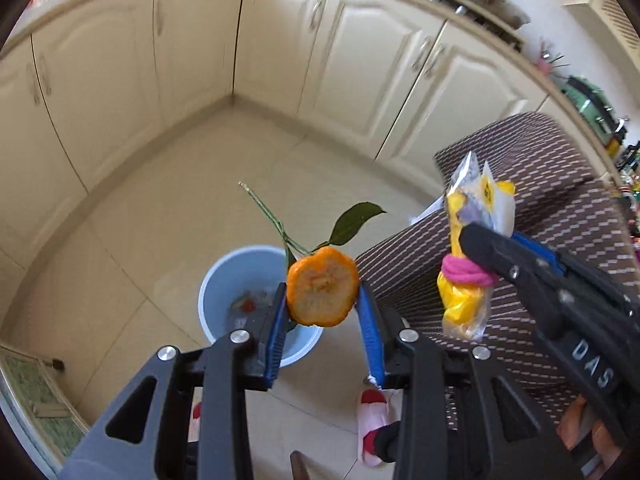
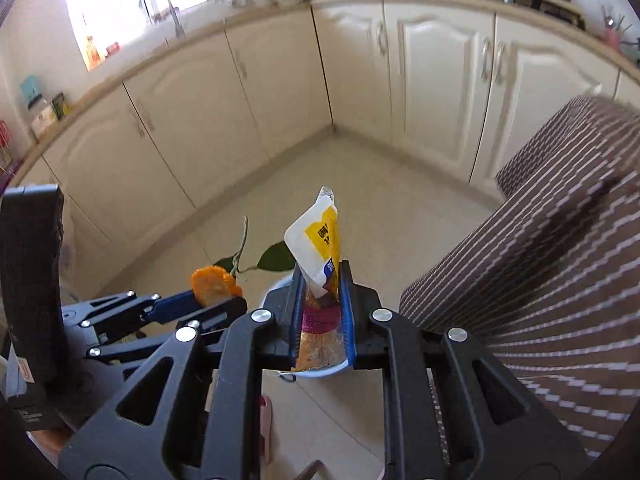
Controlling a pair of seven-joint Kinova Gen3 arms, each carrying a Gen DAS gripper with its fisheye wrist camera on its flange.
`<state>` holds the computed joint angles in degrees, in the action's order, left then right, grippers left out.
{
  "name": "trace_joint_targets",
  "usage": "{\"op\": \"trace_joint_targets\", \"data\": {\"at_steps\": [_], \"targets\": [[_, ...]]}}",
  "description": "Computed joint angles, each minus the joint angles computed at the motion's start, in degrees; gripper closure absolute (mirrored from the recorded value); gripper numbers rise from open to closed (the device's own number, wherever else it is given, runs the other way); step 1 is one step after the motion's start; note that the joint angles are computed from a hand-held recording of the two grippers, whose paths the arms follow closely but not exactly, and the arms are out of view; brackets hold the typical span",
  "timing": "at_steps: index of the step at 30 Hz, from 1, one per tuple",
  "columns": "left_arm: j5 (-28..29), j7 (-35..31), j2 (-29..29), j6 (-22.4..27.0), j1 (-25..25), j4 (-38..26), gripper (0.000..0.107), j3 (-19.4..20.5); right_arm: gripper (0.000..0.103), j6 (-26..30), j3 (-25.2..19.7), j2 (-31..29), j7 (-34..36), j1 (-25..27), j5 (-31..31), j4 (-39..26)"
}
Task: Collect trash
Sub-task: 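Carry peel and clear bag over the blue bin and open both tools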
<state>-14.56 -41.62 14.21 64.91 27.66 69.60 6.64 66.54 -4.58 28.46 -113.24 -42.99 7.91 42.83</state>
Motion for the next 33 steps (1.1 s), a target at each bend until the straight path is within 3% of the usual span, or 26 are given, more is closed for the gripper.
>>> {"op": "trace_joint_targets", "data": {"at_steps": [9,13,15,20,33], "targets": [[5.5,-3.4,4.2,-3.6,-4.9,1.5,0.069,-1.3,0.087,2.7,-0.2,8.2,0.9,1.5,-4.0,-5.1],[4.3,-2.2,4.7,-3.5,-4.4,1.9,0.051,-2.4,0.086,3.7,0.0,10.5,1.6,1.6,-5.0,-7.1],[3.2,-1.6,4.8,-3.1,-4.1,2.1,0.048,-2.8,0.086,4.1,0.1,11.4,1.7,1.5,-5.4,-7.9],[1.0,0.6,4.2,-1.4,-3.2,3.3,0.047,-3.2,0.086,6.2,0.4,13.9,2.6,1.3,-6.2,-11.6],[1.0,3.2,1.1,-2.4,-5.7,8.2,0.046,-2.6,0.086,10.5,1.2,18.8,3.6,-0.3,-7.5,-20.9]]}}
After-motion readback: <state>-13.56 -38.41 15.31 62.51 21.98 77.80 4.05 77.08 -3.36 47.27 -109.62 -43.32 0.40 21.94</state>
